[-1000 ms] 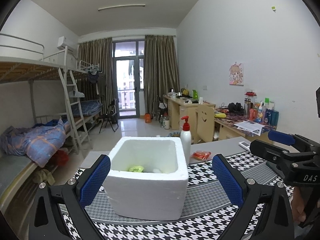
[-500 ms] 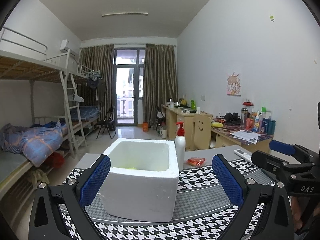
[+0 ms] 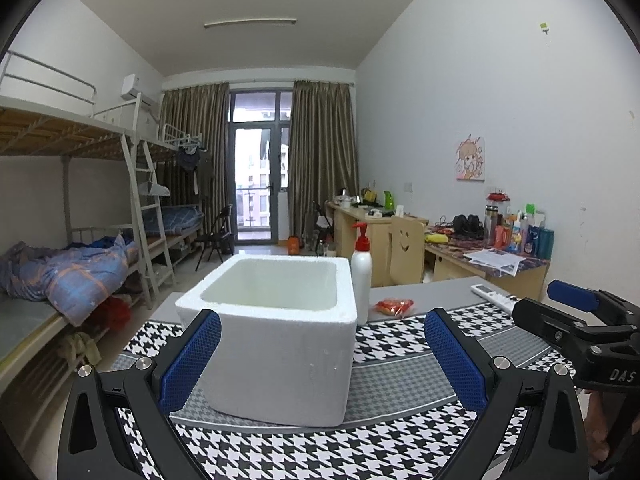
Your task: Organize soft objects
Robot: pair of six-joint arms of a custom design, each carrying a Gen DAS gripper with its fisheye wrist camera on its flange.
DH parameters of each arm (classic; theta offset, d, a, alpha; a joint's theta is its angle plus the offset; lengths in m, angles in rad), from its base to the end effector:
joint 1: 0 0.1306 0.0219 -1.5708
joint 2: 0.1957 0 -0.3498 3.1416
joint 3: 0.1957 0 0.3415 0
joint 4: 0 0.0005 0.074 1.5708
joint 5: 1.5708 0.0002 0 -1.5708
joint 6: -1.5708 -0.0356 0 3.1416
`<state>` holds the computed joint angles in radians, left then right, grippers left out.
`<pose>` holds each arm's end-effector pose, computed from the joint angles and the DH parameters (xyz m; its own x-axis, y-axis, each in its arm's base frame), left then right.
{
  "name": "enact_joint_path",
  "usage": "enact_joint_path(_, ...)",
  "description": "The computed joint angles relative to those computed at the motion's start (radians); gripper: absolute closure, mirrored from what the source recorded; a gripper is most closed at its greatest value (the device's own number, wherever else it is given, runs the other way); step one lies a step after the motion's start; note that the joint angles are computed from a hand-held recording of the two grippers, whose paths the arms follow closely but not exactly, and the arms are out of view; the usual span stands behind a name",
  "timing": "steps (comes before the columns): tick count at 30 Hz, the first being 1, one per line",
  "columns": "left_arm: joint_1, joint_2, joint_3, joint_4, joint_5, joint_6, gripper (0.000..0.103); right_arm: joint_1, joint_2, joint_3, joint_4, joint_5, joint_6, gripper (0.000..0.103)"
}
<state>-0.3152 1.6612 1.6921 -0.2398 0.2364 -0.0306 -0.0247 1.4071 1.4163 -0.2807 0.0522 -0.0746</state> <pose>0.5374 -0.1845 0.4540 -0.1812 0.0904 -0.9793 0.5250 0.8509 -0.0186 0.4799 -0.0142 0.4538 -0.2618 0.0809 -0.9617 0.0947 0.9938 0.0578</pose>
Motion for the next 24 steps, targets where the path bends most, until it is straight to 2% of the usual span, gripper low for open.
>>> enact_joint_path(24,0.007,-0.013,-0.064,0.019,0.011,0.003,0.001,-0.009,-0.014,-0.056,0.017,-0.018,-0.012,0.006)
